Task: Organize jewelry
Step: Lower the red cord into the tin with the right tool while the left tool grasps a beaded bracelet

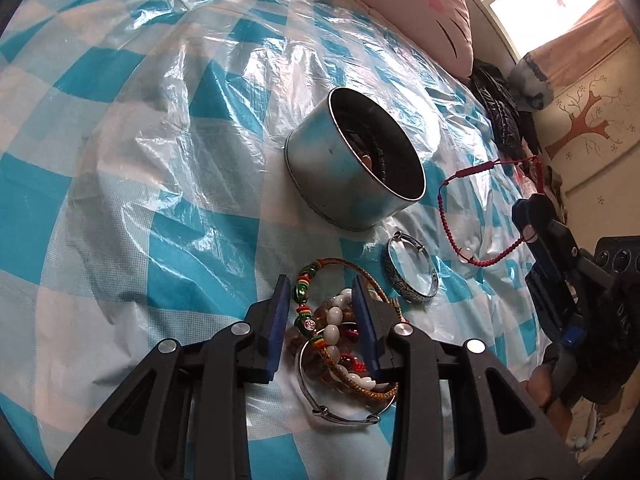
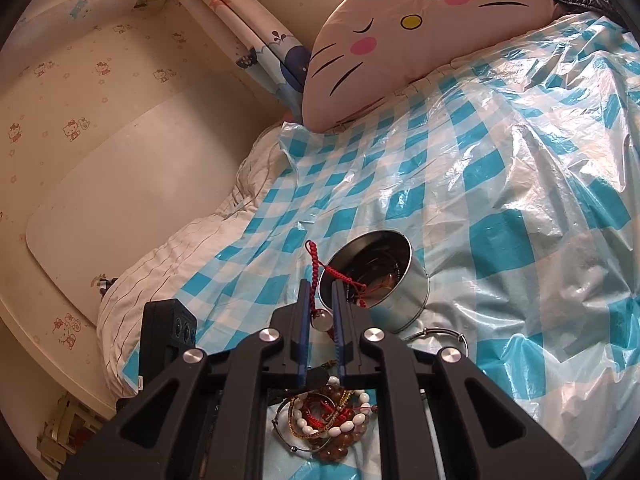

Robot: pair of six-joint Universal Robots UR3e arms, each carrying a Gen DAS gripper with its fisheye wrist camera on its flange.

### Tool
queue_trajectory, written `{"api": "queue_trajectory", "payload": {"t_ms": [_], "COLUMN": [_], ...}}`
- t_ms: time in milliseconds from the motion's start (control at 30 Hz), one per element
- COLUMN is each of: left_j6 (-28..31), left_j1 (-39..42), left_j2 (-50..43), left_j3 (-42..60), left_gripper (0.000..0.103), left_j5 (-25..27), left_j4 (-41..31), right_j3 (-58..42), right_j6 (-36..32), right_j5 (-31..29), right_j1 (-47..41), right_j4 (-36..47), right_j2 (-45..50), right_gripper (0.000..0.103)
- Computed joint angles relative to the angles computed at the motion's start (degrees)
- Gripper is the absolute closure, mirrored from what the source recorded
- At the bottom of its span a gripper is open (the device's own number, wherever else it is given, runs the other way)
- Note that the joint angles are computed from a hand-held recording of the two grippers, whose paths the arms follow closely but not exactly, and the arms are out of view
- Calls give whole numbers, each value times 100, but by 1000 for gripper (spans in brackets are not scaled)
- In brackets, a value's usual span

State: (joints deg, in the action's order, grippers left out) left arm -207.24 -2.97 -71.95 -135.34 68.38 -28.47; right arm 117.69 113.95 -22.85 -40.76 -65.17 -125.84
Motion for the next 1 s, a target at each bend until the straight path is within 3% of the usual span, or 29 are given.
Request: {"api": "queue_trajectory", "payload": {"t_ms": [100, 300, 400, 567, 767, 800, 1000], "left_j6": [-85, -14, 36, 93, -23, 23, -89], "left_j1": [-136, 579, 558, 1286, 1433, 1468, 267], "left_j2": [-157, 66, 39, 608, 867, 1073, 716], "left_j3": [65, -362, -373, -991, -1105, -1142, -343], "left_gripper": [79, 94, 95, 95, 95, 95, 95], "left_j5": [203, -529, -624, -1673, -1869, -1871, -482], "left_j4": [66, 108, 204, 748, 1068, 1043, 1644], "right_j3": [20, 37, 52, 70, 64, 63, -64], "right_j6": [85, 197, 225, 234, 195, 180, -96], "right_j5": [3, -9, -22, -9, 0, 7, 199], "right_j1": [50, 111, 119, 109, 109, 105, 68], "right_j4": [-126, -283, -321, -319, -308, -298, 47], "right_j2": [12, 38, 32, 31, 60, 62, 181], "right_gripper": [91, 91, 91, 91, 91, 91, 91]}}
